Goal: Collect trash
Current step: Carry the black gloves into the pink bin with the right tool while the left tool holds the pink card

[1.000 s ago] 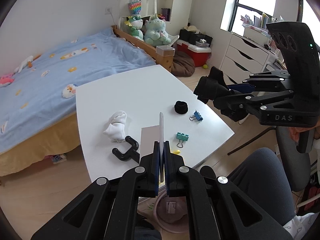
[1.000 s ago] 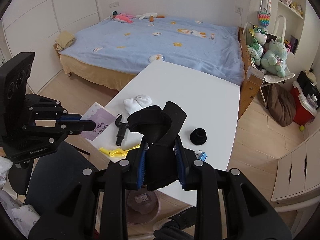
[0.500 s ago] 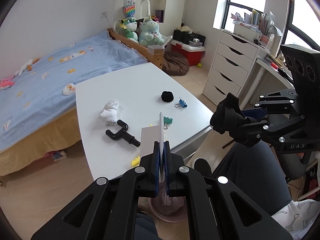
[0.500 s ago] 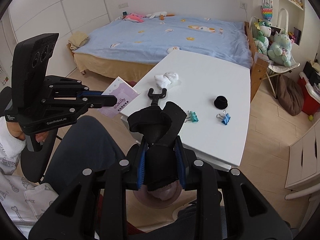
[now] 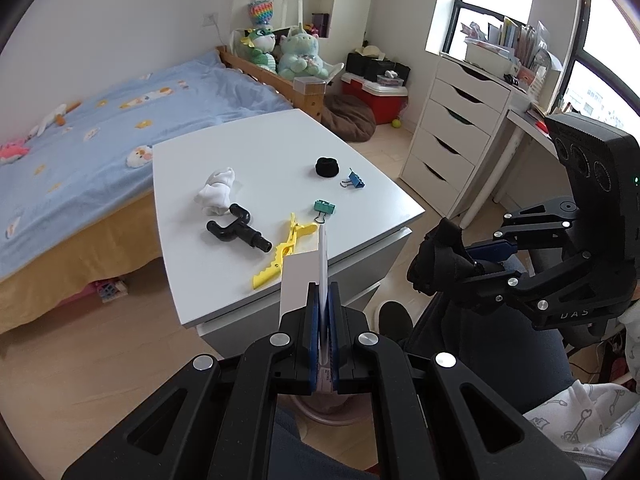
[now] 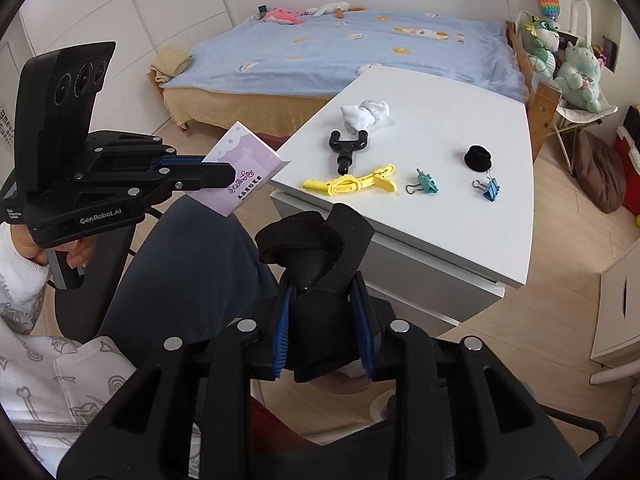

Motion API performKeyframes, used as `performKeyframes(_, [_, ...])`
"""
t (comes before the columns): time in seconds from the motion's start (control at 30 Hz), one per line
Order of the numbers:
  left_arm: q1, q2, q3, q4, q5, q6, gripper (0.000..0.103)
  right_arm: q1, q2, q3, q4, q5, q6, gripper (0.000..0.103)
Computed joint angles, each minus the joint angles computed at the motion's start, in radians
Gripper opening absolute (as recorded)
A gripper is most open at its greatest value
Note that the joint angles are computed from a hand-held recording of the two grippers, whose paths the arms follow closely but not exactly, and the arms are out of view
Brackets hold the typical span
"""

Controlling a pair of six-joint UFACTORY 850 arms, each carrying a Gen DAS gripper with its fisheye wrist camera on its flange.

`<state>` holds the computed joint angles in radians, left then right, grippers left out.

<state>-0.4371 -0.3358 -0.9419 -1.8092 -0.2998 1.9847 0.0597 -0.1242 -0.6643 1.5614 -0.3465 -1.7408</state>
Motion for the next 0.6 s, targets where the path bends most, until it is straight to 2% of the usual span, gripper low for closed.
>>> performKeyframes(0.03, [0.002, 0.001, 0.001, -0.002, -0.001, 0.001, 0.004, -0.001, -0.005, -0.003, -0.002, -0.003, 0.0, 0.039])
performKeyframes(0.07, [0.003, 0.002, 0.002, -0.006, -0.001, 0.006, 0.004, 0.0, -0.006, -0.002, 0.004, -0.005, -0.007, 0.052])
performKeyframes(0.1, [0.004, 0.003, 0.003, -0.008, -0.001, 0.008, 0.004, 0.0, -0.004, 0.001, 0.031, 0.0, -0.029, 0.06])
performKeyframes(0.13, [0.004, 0.002, 0.002, -0.009, -0.001, 0.008, 0.004, 0.001, -0.003, 0.005, 0.063, 0.007, -0.055, 0.073])
performKeyframes(0.27, [0.005, -0.001, 0.001, 0.015, -0.004, -0.011, 0.004, 0.002, 0.007, 0.011, 0.149, 0.038, -0.115, 0.092])
performKeyframes(0.6, [-0.009, -0.012, -0.003, 0.076, -0.016, -0.057, 0.004, -0.008, 0.034, 0.018, 0.195, 0.096, -0.11, 0.098])
